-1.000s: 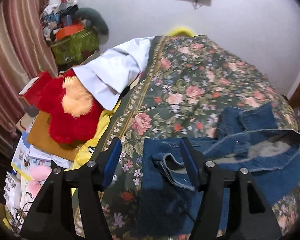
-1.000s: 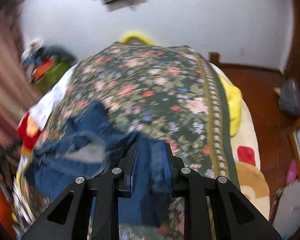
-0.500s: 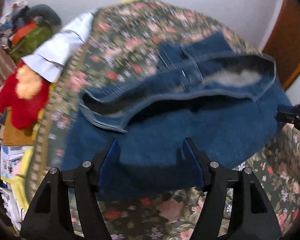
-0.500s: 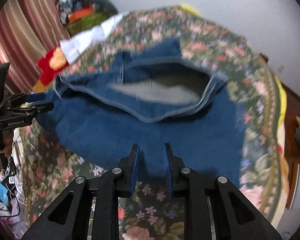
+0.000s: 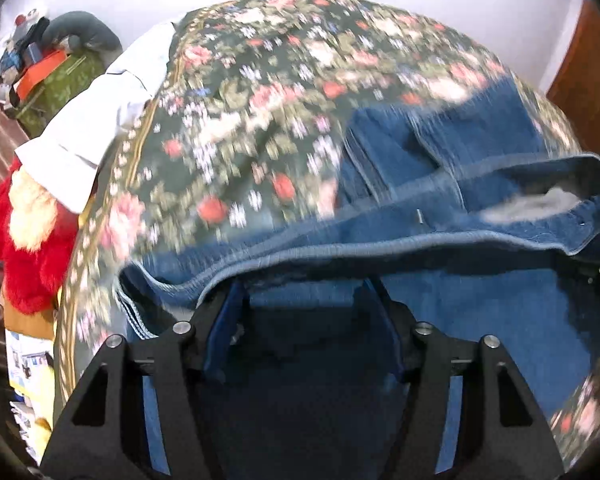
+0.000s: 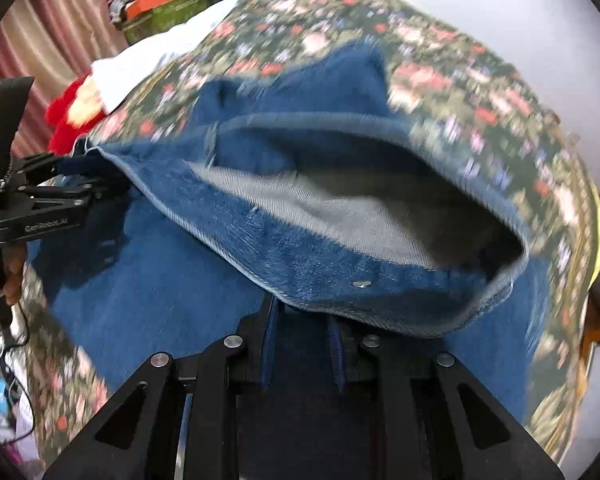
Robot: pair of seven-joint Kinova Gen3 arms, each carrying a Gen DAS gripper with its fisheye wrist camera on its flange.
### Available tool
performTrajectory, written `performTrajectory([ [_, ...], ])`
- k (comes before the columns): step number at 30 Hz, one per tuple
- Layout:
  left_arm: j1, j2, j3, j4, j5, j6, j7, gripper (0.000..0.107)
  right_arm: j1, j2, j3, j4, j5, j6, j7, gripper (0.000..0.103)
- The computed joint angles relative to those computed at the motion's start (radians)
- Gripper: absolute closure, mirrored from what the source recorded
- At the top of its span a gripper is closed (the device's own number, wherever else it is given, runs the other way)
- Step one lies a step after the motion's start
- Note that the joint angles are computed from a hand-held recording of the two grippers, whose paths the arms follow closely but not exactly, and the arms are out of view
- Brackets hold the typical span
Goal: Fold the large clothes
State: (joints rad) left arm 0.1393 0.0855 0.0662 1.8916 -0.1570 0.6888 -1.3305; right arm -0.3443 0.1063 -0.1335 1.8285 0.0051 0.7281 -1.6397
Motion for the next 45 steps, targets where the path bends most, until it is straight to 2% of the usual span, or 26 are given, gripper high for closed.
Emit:
performTrajectory([
  [2,0.042,0.018,-0.053,-0.032,-0.028,-0.011,0.025,0.045,-0.052,-0.006,0.066,-0.002,0.039,-0.075,-0.081,0.084],
  [5,0.181,0.067,-0.187,-0.100,-0.147,0.028,0.138,0.045,-0.152,0.006,0.205,-0.026,0.111,-0.107,-0.194,0.084],
  [6,0.208,0.080,-0.219,-0.116,-0.172,0.041,0.165,0.045,-0.169,0.010,0.233,-0.036,0.111,-0.105,-0.209,0.084],
  [8,0.208,0.063,-0.239,-0.114,-0.173,0.031,0.176,0.045,-0.149,0.001,0.244,-0.044,0.062,-0.103,-0.190,0.084],
  [11,0.088,-0.019,-0.176,-0.073,-0.069,-0.008,0.083,0.044,-0.018,-0.051,0.154,-0.012,-0.060,-0.112,-0.106,0.084],
  [13,-0.005,-0.075,-0.123,-0.050,0.006,0.005,0.001,0.043,0.074,-0.070,0.085,-0.009,-0.141,-0.083,-0.024,0.084],
  [15,-0.089,-0.124,-0.063,-0.022,0.042,0.024,-0.053,0.041,0.141,-0.087,0.022,-0.010,-0.175,-0.034,0.041,0.084],
  [16,-0.109,-0.150,-0.054,-0.005,0.058,0.035,-0.084,0.039,0.154,-0.102,0.002,0.003,-0.174,-0.023,0.050,0.084],
  [21,-0.125,-0.262,-0.058,0.088,0.081,0.089,-0.188,0.038,0.300,-0.147,-0.205,0.053,-0.149,0.028,0.103,0.084],
  [24,-0.147,-0.308,-0.078,0.145,0.153,0.101,-0.278,0.032,0.277,-0.165,-0.249,0.091,-0.104,0.029,0.085,0.084],
  [27,-0.123,-0.311,-0.126,0.187,0.216,0.123,-0.343,0.032,0.238,-0.148,-0.278,0.108,-0.047,0.044,0.032,0.084],
  [28,-0.123,-0.310,-0.116,0.201,0.210,0.125,-0.335,0.032,0.219,-0.132,-0.287,0.108,-0.007,0.053,-0.009,0.084],
  [30,-0.160,-0.309,-0.041,0.240,0.149,0.094,-0.276,0.030,0.195,-0.113,-0.305,0.127,0.075,0.038,-0.088,0.084],
  [32,-0.191,-0.308,0.013,0.278,0.085,0.054,-0.234,0.019,0.174,-0.121,-0.308,0.154,0.134,0.007,-0.135,0.084],
  [33,-0.193,-0.303,0.013,0.285,0.077,0.049,-0.221,0.017,0.162,-0.121,-0.304,0.155,0.158,0.011,-0.146,0.084],
  [34,-0.187,-0.296,-0.007,0.291,0.086,0.047,-0.224,0.016,0.159,-0.121,-0.302,0.154,0.166,0.018,-0.145,0.084],
  [37,-0.158,-0.300,-0.123,0.297,0.181,0.057,-0.304,0.013,0.158,-0.130,-0.298,0.146,0.188,0.044,-0.142,0.084],
  [38,-0.158,-0.307,-0.138,0.298,0.194,0.064,-0.314,0.013,0.142,-0.136,-0.279,0.147,0.194,0.048,-0.143,0.084],
  [41,-0.223,-0.357,-0.085,0.319,0.136,0.068,-0.295,0.013,0.067,-0.160,-0.192,0.158,0.193,0.050,-0.131,0.084],
  [43,-0.233,-0.394,-0.090,0.341,0.114,0.073,-0.302,0.011,0.078,-0.175,-0.211,0.171,0.227,0.047,-0.165,0.084],
  [45,-0.224,-0.394,-0.141,0.346,0.134,0.086,-0.332,0.010,0.141,-0.196,-0.294,0.177,0.309,0.075,-0.226,0.084],
])
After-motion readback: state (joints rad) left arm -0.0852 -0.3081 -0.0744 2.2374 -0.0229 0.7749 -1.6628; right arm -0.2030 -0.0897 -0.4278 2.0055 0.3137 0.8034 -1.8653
